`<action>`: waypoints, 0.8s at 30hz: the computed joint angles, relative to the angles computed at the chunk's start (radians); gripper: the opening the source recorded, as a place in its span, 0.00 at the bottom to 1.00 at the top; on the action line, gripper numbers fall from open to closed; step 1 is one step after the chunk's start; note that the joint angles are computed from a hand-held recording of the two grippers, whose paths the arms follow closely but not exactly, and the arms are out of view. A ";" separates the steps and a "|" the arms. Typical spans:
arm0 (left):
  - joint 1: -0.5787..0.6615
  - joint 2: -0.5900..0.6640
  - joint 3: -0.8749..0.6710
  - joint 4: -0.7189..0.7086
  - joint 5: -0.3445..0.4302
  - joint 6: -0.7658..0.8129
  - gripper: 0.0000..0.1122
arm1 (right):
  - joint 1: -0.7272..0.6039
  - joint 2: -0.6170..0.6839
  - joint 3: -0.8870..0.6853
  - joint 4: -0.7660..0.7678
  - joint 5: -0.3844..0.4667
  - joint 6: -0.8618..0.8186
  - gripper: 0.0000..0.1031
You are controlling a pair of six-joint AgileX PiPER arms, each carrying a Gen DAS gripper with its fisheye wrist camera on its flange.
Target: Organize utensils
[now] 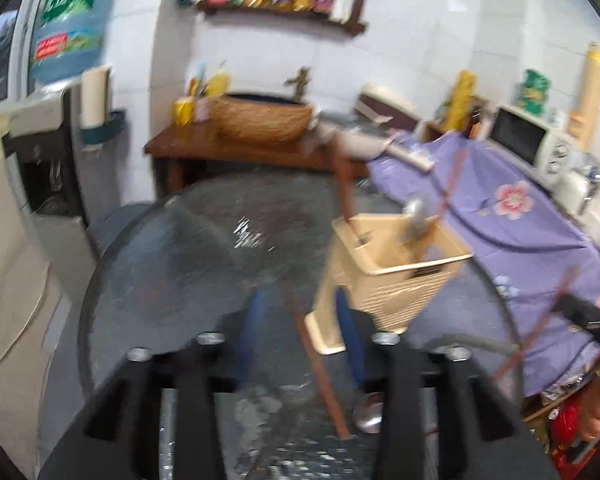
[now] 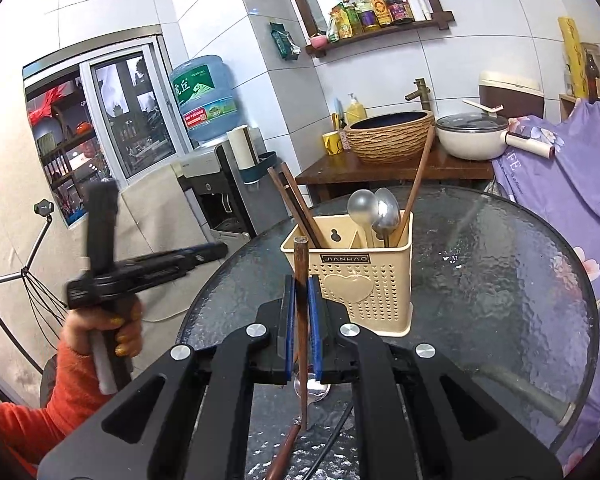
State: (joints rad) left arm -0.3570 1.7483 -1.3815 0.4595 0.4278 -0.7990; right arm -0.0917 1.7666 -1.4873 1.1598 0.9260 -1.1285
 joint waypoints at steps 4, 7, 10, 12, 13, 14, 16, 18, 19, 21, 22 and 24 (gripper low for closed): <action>0.016 0.100 -0.059 -0.074 0.059 0.096 0.35 | -0.004 -0.004 0.004 0.012 0.001 -0.013 0.07; 0.014 0.184 -0.112 -0.133 0.079 0.154 0.35 | -0.003 -0.009 0.007 0.011 0.001 -0.015 0.07; 0.001 0.246 -0.154 -0.217 0.083 0.251 0.35 | -0.002 -0.016 0.011 0.008 -0.003 -0.014 0.07; -0.022 0.274 -0.176 -0.245 0.115 0.308 0.35 | -0.003 -0.021 0.015 0.002 -0.008 -0.012 0.07; -0.031 0.278 -0.168 -0.255 0.111 0.325 0.35 | -0.003 -0.022 0.016 0.000 -0.010 -0.010 0.07; -0.041 0.278 -0.154 -0.262 0.105 0.332 0.35 | -0.005 -0.026 0.020 0.000 -0.012 -0.010 0.07; -0.066 0.275 -0.123 -0.252 0.097 0.316 0.35 | -0.009 -0.031 0.028 0.007 -0.013 -0.015 0.07; -0.084 0.250 -0.061 -0.206 0.060 0.240 0.35 | -0.011 -0.037 0.039 0.015 -0.017 -0.024 0.07; -0.080 0.241 -0.039 -0.207 0.040 0.230 0.35 | -0.011 -0.041 0.045 0.017 -0.022 -0.030 0.07; -0.088 0.205 0.027 -0.164 0.001 0.151 0.34 | -0.007 -0.052 0.060 0.015 -0.038 -0.041 0.07; -0.097 0.174 0.078 -0.105 -0.028 0.075 0.34 | -0.007 -0.054 0.065 0.016 -0.039 -0.046 0.07; -0.117 0.119 0.162 -0.019 -0.073 -0.030 0.34 | -0.010 -0.058 0.072 0.020 -0.036 -0.052 0.07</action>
